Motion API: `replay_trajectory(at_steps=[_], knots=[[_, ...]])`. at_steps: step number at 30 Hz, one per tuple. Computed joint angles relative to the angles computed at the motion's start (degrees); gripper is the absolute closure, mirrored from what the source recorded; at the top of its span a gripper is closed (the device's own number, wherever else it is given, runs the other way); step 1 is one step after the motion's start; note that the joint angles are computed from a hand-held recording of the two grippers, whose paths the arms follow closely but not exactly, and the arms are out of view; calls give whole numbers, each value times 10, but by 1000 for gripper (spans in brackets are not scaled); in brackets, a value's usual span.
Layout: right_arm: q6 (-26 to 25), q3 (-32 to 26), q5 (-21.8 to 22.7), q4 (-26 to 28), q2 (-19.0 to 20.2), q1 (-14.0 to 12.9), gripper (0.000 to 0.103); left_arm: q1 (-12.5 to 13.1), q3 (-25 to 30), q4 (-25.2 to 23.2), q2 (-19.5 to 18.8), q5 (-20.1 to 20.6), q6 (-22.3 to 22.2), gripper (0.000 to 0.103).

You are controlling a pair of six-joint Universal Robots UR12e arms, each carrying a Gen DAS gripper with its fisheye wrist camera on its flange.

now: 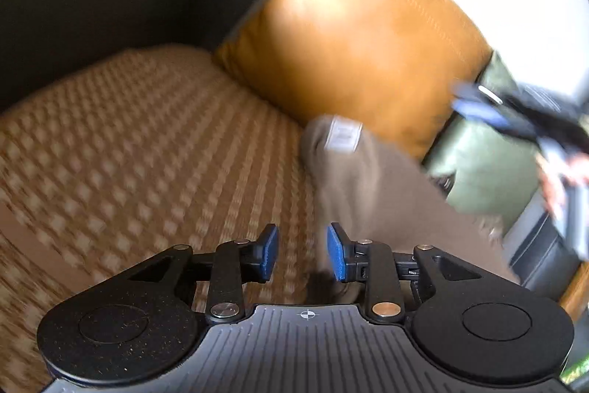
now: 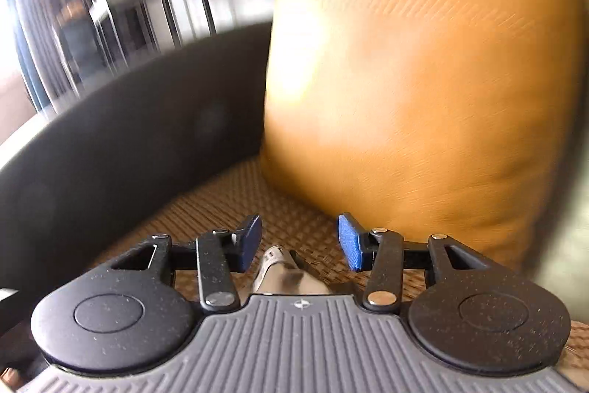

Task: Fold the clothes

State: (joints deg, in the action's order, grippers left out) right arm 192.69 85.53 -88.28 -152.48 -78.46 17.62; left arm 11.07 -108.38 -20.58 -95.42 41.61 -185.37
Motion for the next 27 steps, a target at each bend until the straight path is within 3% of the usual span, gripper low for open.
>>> replay_trajectory(at_steps=[3,6,9,14,15,20,24,25,27], knots=[[26,75,-11,-35,-78,-10,46,-13,24,-2,0,-14,15,59],[56,139,-39,-18,-141,-16,46,-44,56,-35,-6,-20,60,54],[94,199,-55,-6,-186,-21,46,-84,80,-58,-20,20,96,48],[128,275,-71,3,-222,-21,47,-133,110,-83,-51,132,115,48],[131,285,-84,-4,-219,-22,50,-139,115,-93,-57,155,119,46],[154,319,-136,-64,-188,-32,89,-164,124,-115,-69,234,145,49],[207,310,-134,-66,-176,-33,85,-174,132,-150,-49,272,167,44],[208,308,-134,-58,-182,-31,81,-173,130,-151,-40,270,176,44],[211,331,-149,-94,-215,-18,59,-173,121,-139,-19,264,198,43]])
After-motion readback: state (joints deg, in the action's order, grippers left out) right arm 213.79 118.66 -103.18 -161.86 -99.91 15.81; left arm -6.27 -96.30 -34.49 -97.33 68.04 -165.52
